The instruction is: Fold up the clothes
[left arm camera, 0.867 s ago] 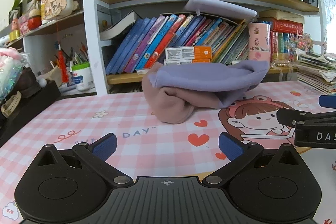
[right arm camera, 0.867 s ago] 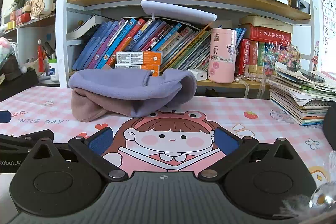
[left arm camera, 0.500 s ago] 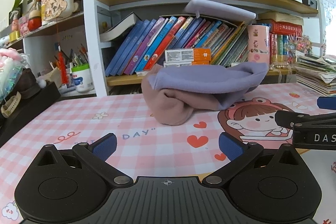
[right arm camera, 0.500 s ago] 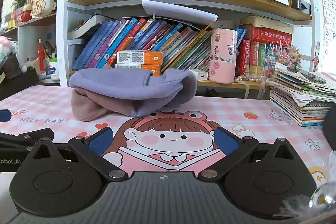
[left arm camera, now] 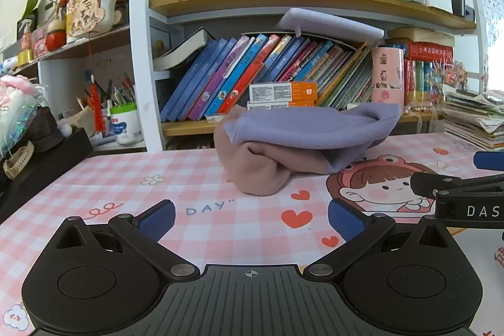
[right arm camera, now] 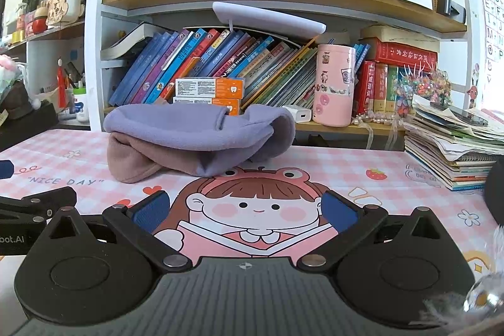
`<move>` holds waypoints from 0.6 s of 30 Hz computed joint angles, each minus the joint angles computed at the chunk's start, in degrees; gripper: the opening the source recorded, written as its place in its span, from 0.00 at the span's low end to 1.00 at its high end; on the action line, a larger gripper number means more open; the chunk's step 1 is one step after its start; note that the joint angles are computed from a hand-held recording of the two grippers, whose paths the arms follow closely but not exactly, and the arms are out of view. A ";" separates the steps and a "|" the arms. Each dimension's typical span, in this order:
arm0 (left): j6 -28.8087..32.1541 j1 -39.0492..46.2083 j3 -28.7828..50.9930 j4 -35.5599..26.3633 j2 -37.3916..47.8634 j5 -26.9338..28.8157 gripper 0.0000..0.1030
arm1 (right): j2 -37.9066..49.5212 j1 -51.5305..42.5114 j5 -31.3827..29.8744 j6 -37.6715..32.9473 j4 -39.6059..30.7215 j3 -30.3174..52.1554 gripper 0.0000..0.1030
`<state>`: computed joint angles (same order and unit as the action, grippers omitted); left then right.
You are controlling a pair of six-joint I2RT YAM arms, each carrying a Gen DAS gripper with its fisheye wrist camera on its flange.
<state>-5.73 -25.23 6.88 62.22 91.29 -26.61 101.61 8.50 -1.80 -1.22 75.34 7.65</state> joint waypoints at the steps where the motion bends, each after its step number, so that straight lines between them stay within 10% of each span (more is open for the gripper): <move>1: -0.07 0.08 -0.18 0.37 -0.02 0.11 1.00 | -0.01 -0.01 -0.03 -0.02 0.07 -0.03 1.00; 18: -0.93 0.57 -0.57 1.45 0.37 0.23 1.00 | 0.10 0.38 -0.06 -0.75 0.74 -0.39 1.00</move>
<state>-6.66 -24.66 6.32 63.66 91.66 -26.38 101.71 8.89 -1.86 -1.97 76.08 7.27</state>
